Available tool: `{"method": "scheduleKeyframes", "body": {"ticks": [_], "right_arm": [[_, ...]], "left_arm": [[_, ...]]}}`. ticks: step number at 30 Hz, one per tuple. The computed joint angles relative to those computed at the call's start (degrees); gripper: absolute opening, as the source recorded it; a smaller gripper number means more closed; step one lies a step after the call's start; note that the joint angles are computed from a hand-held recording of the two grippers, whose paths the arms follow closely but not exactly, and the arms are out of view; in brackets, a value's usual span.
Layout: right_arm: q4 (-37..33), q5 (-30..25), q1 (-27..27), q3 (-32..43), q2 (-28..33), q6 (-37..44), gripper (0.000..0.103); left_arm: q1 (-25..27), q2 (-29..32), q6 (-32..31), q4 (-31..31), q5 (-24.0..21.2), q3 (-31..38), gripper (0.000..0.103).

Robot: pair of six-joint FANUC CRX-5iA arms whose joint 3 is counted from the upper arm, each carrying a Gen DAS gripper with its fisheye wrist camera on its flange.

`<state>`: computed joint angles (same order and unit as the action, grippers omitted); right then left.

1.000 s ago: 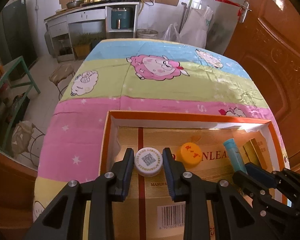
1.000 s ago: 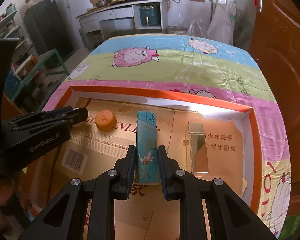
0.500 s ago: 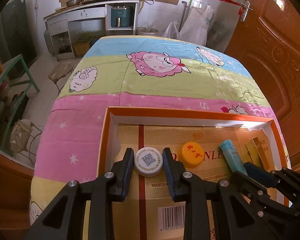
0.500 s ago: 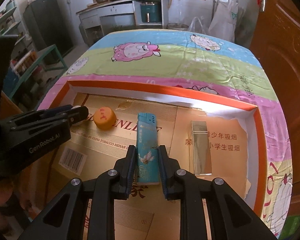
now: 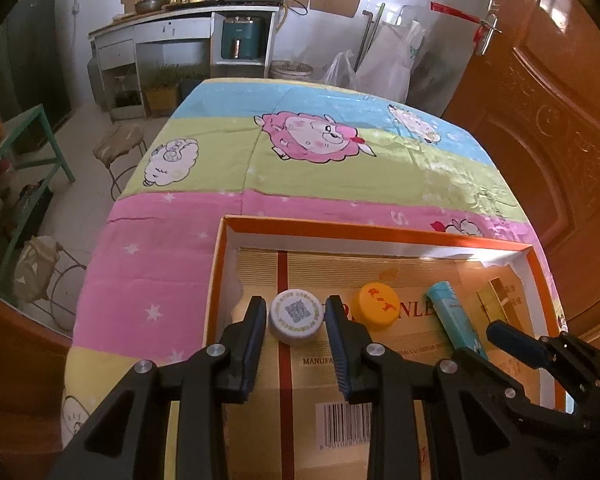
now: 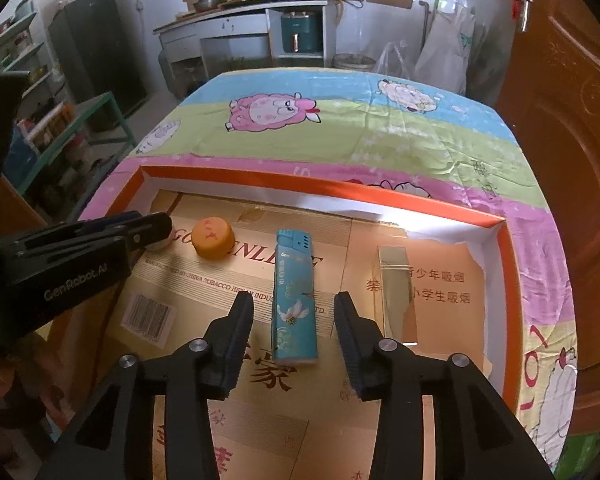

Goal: Organize rigid objects
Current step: 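Open the right tool to release the lighter while the left tool releases the white cap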

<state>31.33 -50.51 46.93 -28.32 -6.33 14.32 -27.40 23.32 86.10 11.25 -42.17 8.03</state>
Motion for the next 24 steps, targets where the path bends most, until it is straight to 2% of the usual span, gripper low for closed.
{"method": "scheduleKeyframes", "body": {"ticks": [8,12,24], "right_arm": [[0.7,-1.5,1.8,-0.4,-1.5,-1.4,0.043],[1.2,-2.5,2.9,-0.6,-2.4,-2.5,0.043],[2.2,-5.3,5.9,-1.5,-4.8,-5.4,0.043]], "left_arm": [[-0.2,-1.8,0.0,-0.8,0.7,-1.4,0.031],[-0.2,-3.0,-0.6,-0.7,1.4,-2.6,0.044],[-0.7,-7.2,-1.8,-0.6,3.1,-6.4,0.045]]}}
